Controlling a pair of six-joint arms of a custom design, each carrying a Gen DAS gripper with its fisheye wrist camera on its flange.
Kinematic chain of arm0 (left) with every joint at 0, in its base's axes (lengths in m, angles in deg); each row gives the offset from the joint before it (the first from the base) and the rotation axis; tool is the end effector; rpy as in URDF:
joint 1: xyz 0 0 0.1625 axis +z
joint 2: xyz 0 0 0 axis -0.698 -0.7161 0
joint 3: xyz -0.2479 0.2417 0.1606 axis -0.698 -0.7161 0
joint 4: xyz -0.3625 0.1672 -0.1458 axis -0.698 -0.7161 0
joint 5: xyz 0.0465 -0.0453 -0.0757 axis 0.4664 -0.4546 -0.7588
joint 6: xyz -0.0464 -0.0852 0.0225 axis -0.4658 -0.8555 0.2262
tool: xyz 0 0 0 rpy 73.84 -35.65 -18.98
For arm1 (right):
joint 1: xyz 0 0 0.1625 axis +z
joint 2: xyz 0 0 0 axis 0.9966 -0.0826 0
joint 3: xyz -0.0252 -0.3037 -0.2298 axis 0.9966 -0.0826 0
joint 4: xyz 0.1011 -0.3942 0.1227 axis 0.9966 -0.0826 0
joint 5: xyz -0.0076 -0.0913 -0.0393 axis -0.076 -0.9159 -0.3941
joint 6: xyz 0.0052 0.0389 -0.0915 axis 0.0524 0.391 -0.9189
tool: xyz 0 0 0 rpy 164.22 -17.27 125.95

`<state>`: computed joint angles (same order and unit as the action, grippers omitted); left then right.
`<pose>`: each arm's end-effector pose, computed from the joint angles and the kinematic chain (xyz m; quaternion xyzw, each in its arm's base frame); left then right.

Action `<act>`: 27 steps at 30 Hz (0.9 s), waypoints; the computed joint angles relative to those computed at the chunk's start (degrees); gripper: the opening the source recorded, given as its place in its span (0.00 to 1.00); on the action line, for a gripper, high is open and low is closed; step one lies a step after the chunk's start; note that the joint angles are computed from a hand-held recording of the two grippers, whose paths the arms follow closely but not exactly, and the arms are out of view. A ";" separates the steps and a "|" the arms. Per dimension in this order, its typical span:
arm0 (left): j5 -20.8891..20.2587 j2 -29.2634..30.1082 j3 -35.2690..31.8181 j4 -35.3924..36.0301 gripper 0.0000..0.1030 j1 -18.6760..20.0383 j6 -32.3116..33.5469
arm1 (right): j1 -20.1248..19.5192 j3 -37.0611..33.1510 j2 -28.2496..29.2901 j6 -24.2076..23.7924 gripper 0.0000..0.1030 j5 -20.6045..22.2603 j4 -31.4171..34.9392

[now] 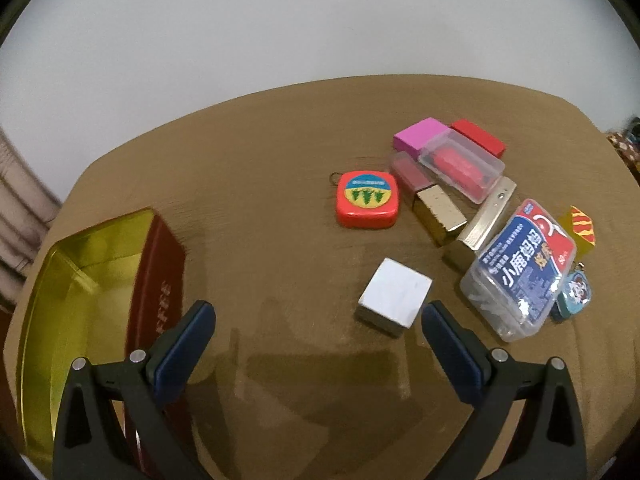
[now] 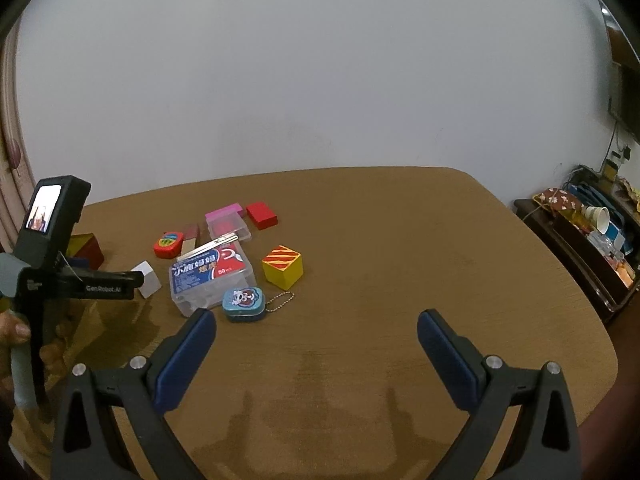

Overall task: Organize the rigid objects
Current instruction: 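Grasp the white patterned cube with the left gripper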

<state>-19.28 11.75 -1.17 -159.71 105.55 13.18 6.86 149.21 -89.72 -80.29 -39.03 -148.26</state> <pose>-0.2144 -0.8284 0.0083 0.2398 0.8630 -0.2080 0.3930 0.0959 -0.6419 0.2554 0.0426 -0.8133 0.4353 0.3837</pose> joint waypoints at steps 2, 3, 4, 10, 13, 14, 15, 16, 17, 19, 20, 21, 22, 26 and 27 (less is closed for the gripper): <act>-1.24 0.03 -0.23 0.59 0.99 0.15 1.22 | -0.31 -0.28 0.14 0.43 1.00 0.40 0.81; -1.08 0.29 -0.42 0.80 0.99 0.15 1.65 | -0.46 -0.41 0.27 0.60 1.00 0.56 1.14; -0.56 0.91 -1.25 1.43 0.99 0.18 2.16 | -0.56 -0.65 0.55 0.71 1.00 0.54 1.46; -4.76 3.20 -6.71 7.52 0.87 1.48 2.37 | -1.09 -1.34 1.29 0.99 1.00 0.92 2.99; -8.78 3.37 -8.35 11.89 0.82 2.29 -1.12 | -1.37 -1.50 1.38 1.32 1.00 0.92 3.33; -9.27 2.77 -7.11 10.13 0.76 2.34 -1.13 | -1.51 -1.69 1.44 1.53 1.00 1.04 3.63; -9.63 2.54 -6.80 9.94 0.72 2.41 -1.13 | -1.63 -1.73 1.39 1.84 1.00 1.18 3.96; -9.72 2.10 -5.96 8.91 0.68 2.35 -1.18 | -1.75 -1.71 1.25 2.13 1.00 1.41 4.30; -9.90 1.27 -4.34 7.51 0.53 2.24 -1.17 | -1.78 -1.65 1.15 2.41 1.00 1.41 4.48; -10.83 -0.58 -1.41 6.67 0.25 2.07 -1.26 | -1.91 -1.65 1.14 2.66 1.00 1.57 4.46; -10.50 -2.21 0.65 6.74 0.26 1.92 -1.76 | -1.95 -1.60 1.10 2.83 1.00 1.49 4.47; -10.24 -2.34 0.97 6.55 0.26 1.88 -1.83 | -1.95 -1.50 0.98 3.03 1.00 1.51 4.63; -9.82 -2.72 1.75 6.09 0.26 1.70 -1.57 | -2.00 -1.60 0.90 3.29 1.00 1.70 5.06; -9.46 -4.57 5.58 3.94 0.26 0.40 -3.09 | -1.80 -1.32 0.33 3.34 1.00 2.01 4.70; -9.76 -5.72 7.31 3.02 0.26 -0.01 -3.58 | -1.73 -1.30 0.23 3.10 1.00 2.08 4.52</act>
<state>-29.05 6.02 6.14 -156.69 105.54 9.60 5.13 147.91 -89.50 -77.19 -36.94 -143.74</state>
